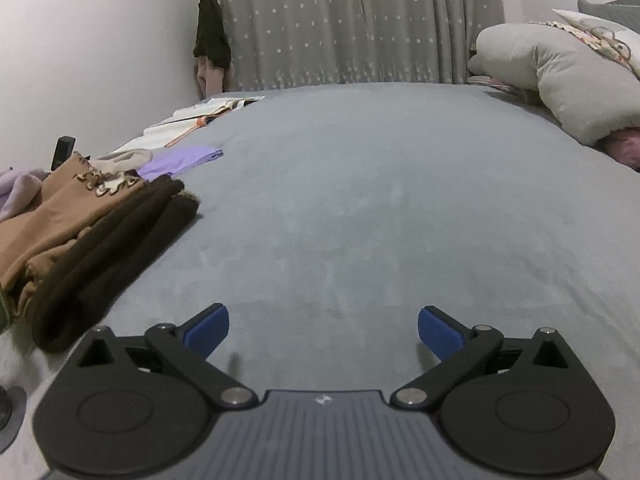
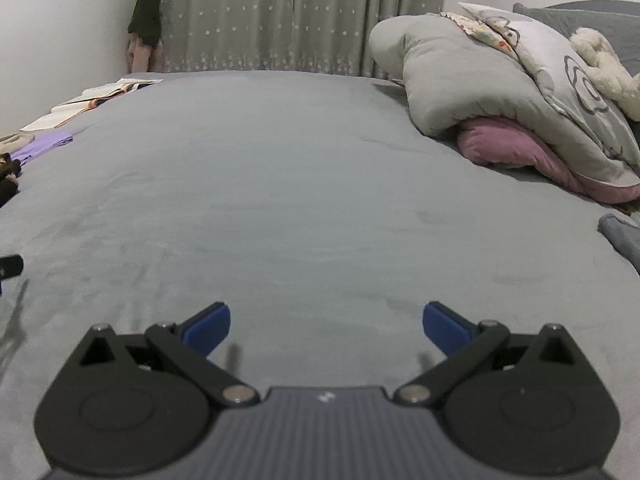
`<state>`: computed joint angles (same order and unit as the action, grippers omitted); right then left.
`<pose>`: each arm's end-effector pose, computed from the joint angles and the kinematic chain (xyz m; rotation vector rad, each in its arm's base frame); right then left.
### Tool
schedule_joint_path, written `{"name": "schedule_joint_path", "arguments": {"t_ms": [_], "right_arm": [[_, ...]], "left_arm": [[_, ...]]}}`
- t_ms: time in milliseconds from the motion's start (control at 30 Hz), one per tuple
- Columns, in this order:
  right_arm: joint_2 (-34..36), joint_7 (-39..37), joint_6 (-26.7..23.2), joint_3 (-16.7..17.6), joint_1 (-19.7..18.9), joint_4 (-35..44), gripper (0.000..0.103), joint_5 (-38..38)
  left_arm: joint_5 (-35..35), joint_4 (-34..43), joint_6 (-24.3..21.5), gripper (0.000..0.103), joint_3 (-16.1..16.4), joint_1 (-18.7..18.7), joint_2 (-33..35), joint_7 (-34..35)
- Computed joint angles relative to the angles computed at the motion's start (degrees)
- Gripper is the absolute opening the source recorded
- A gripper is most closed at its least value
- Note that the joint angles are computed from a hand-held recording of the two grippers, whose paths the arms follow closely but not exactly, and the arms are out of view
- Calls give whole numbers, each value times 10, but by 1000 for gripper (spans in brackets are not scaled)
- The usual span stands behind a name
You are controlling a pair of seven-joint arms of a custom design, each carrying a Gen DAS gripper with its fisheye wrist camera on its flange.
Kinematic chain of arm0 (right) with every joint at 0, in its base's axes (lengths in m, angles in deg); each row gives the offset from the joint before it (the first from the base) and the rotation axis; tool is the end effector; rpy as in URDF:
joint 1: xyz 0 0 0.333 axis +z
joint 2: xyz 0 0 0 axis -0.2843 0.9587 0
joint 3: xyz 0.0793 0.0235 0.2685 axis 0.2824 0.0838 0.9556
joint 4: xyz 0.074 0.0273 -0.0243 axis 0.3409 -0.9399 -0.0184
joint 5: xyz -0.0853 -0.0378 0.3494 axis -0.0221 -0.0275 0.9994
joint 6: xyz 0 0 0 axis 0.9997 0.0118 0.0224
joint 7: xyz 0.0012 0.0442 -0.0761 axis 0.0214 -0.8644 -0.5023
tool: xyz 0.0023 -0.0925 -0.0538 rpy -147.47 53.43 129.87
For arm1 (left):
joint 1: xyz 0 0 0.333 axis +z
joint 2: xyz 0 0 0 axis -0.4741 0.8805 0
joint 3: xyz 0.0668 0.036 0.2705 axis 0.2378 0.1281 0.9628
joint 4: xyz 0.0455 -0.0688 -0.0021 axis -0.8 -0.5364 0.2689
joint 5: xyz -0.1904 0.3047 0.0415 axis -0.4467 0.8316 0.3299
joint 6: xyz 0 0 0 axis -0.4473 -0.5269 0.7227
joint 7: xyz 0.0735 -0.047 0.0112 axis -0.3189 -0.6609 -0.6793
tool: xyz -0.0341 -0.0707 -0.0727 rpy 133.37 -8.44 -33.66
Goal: Fold clothes
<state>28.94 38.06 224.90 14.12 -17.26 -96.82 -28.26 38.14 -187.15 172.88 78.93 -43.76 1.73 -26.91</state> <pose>0.7175 0.1159 0.3110 -2.1413 0.8886 -0.5424 0.5402 -0.1630 0.2958 -2.0525 0.8064 -0.2754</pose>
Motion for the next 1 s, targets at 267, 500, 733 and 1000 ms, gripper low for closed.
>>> {"name": "schedule_joint_path", "arguments": {"t_ms": [267,500,733,1000], "right_arm": [[68,2,-46,-20,2,91,103,-37],[95,6,-81,-10,-10,129,103,-28],[98,3,-83,-9,-10,133,103,-23],[94,3,-85,-10,-11,127,103,-17]], "left_arm": [[-32,75,-71,103,10,-25,76,81],[-36,129,-139,103,22,-59,119,133],[-26,70,-73,103,27,-40,76,79],[72,-69,112,103,21,34,-19,-134]]}}
